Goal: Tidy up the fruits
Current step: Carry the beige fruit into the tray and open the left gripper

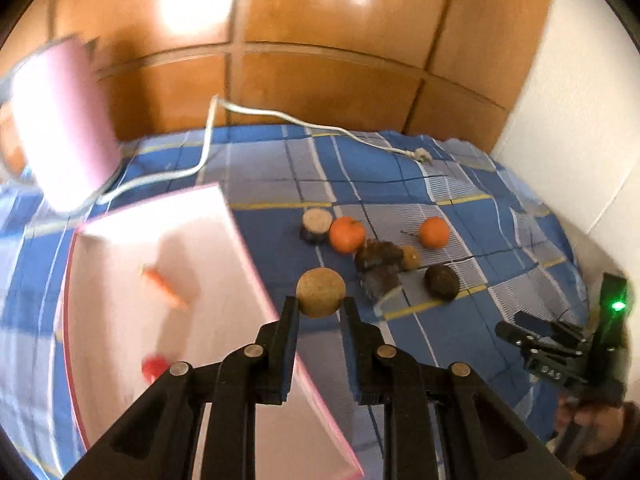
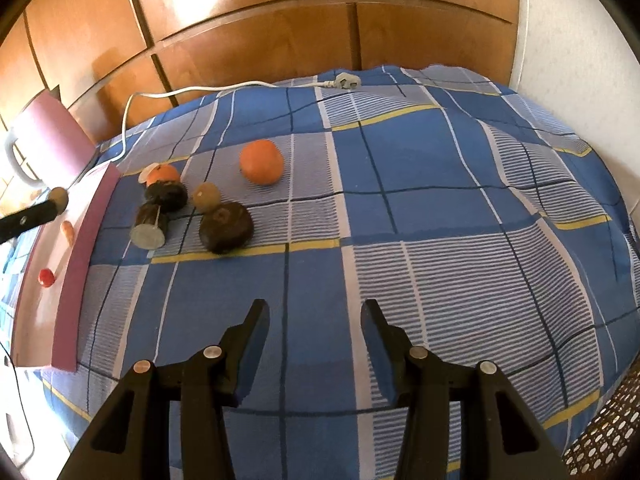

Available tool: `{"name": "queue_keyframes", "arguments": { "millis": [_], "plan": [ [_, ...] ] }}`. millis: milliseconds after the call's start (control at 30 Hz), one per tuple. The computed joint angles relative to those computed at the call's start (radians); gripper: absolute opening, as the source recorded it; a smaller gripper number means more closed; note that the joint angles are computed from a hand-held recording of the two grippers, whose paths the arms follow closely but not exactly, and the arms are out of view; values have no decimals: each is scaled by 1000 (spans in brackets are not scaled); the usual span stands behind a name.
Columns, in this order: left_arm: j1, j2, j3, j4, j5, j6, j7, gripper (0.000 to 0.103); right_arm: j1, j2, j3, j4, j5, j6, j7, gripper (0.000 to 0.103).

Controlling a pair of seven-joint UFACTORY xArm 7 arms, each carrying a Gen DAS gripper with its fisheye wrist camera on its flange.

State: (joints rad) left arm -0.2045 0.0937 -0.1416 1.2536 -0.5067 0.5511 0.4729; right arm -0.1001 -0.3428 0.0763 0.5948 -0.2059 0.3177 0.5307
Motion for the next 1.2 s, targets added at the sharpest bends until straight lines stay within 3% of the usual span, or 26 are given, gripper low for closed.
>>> {"name": "queue_keyframes", "arguments": {
  "millis": [233,433,700,767,867,933,1000,1167,1200],
  "plan": [
    [39,-92,56,-138,-23,-46,-130,21,4,-18,17,-10,-20,22,5,48],
    [78,-66,86,-131,106,-86,-283,21,6,-20,25,-13,-38,44,16,48],
    [112,-16,82,-85,193,-132,-355,22,10,-12,28,-6,-57,76,34,48],
    [102,-9,98,-84,306,-151,-434,22,10,-10,29,-2,-64,81,39,48],
    [109,8,93,-72,327,-154,-453,22,9,-6,34,2,-82,89,50,48],
    [104,9,99,-77,386,-165,-503,27,7,-5,39,5,-96,96,60,48],
    [105,-6,100,-101,408,-187,-541,44,9,-2,39,7,-104,100,67,48],
    [104,-64,100,-168,465,-200,-636,53,15,-1,35,9,-113,104,77,48],
    [103,-77,99,-182,480,-201,-657,60,17,-1,33,9,-113,103,77,48]
  ]
}}
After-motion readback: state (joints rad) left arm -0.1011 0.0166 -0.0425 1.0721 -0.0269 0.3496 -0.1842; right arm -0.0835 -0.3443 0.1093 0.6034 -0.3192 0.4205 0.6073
